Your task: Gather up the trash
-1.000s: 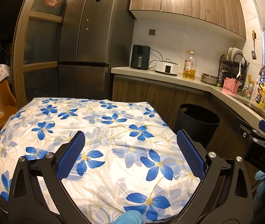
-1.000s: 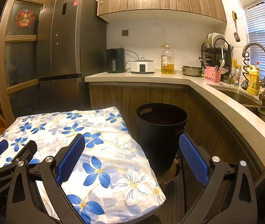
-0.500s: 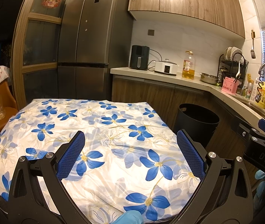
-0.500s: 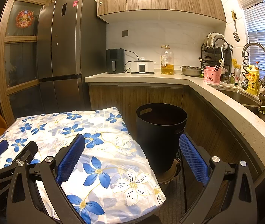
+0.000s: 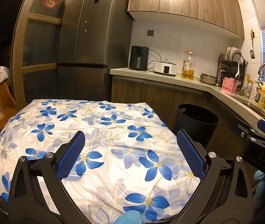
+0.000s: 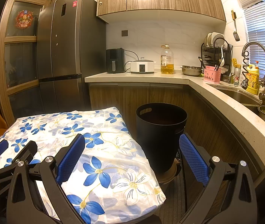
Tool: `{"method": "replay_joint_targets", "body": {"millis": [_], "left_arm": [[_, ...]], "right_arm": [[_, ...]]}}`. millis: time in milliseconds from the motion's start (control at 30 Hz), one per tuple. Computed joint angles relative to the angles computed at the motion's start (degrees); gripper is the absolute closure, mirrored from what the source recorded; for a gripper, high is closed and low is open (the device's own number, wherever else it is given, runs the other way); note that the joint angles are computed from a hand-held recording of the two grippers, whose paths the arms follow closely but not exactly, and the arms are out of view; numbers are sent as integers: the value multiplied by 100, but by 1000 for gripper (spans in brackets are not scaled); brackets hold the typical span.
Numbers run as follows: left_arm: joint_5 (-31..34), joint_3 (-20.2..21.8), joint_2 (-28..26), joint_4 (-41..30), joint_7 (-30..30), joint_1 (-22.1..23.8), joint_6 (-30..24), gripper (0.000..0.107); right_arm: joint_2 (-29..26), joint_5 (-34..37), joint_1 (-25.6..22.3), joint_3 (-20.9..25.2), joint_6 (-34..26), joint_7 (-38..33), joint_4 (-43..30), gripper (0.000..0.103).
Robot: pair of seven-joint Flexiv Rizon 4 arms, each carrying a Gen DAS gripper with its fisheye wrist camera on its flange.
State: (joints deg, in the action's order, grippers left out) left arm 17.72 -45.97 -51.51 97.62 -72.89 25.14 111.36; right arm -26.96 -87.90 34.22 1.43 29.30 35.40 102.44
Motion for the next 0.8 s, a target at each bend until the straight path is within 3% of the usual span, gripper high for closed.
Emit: {"method": "replay_joint_targets", "body": {"millis": [267, 500, 667, 800], "left_arm": [[78, -109, -54, 13, 128, 82, -53, 19], [93, -157, -116, -9, 260, 107, -40, 18], [38, -111, -85, 10, 290, 85, -17, 10], [37, -53, -64, -11, 265, 54, -2, 10]], "right_arm": [[1, 29, 1, -2, -6, -13, -25, 6], [-36, 80, 30, -9, -23, 18, -64, 6], [-47, 86, 47, -14, -44, 73, -61, 6], [-54, 80, 51, -17, -42, 118, -60, 6]]}}
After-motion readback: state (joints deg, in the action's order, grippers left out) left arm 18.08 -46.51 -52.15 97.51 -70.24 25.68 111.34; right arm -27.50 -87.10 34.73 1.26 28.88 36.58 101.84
